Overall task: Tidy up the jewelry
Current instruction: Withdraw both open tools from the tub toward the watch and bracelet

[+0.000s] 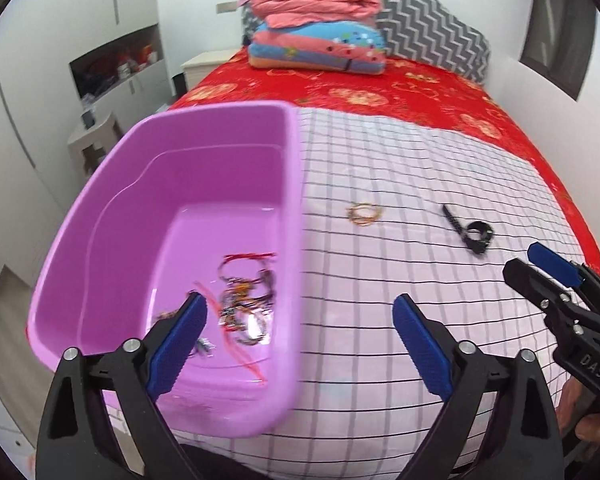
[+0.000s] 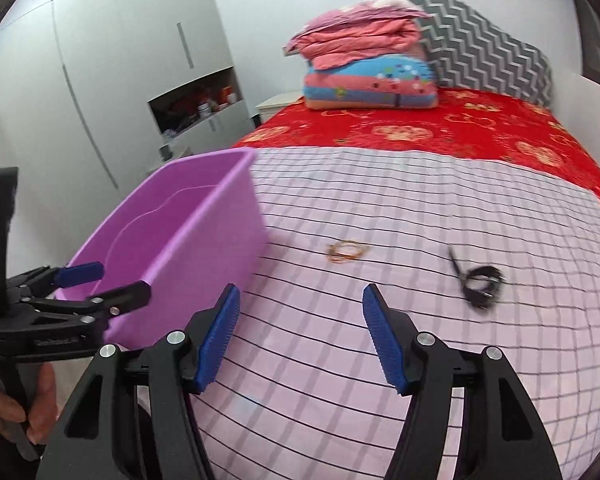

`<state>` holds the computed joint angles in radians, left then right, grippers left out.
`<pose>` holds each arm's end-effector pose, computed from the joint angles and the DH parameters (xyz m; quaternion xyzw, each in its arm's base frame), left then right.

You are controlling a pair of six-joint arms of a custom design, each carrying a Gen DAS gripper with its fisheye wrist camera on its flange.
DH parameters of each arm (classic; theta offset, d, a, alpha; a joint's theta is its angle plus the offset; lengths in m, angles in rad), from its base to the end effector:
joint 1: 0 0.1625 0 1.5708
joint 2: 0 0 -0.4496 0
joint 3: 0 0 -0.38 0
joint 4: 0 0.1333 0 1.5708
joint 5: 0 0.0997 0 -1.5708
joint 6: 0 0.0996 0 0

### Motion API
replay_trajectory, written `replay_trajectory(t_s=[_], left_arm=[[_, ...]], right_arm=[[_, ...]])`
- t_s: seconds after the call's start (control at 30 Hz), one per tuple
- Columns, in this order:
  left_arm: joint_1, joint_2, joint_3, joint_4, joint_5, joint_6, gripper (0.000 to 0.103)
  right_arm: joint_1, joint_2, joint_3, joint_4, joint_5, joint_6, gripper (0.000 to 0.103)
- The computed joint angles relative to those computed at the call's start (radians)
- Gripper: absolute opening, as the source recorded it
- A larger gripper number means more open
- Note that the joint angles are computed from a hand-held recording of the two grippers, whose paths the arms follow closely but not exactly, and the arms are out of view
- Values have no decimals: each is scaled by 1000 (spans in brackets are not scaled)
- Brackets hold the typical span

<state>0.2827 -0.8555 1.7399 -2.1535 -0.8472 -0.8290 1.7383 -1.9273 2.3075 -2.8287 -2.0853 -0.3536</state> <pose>-0.5290 -0.3611 0.1071 0.2622 0.8883 -0.2361 0.2940 0.1375 -0.3077 0.4641 0.1211 -0.8738 0.3877 0.2675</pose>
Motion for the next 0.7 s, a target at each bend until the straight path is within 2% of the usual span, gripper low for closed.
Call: replay_trajectory(t_s=[0.17, 0.33, 0.43, 0.53, 0.7], left_arm=[[-33, 77, -33, -78, -23, 75, 96], [-36, 168, -80, -119, -57, 102, 96], [-27, 220, -104, -144, -63, 105, 96], [-7, 269, -127, -176, -75, 106, 96], [35, 349, -177, -207, -57, 97, 96]], right_arm=[[-132, -117, 37, 13, 32, -63, 65], [-302, -192, 54, 31, 112, -109, 65], [-436, -228, 70, 18, 192, -163, 66], [-554, -225, 67, 6, 269, -192, 66], [-670, -155, 59, -93, 335, -233, 67]])
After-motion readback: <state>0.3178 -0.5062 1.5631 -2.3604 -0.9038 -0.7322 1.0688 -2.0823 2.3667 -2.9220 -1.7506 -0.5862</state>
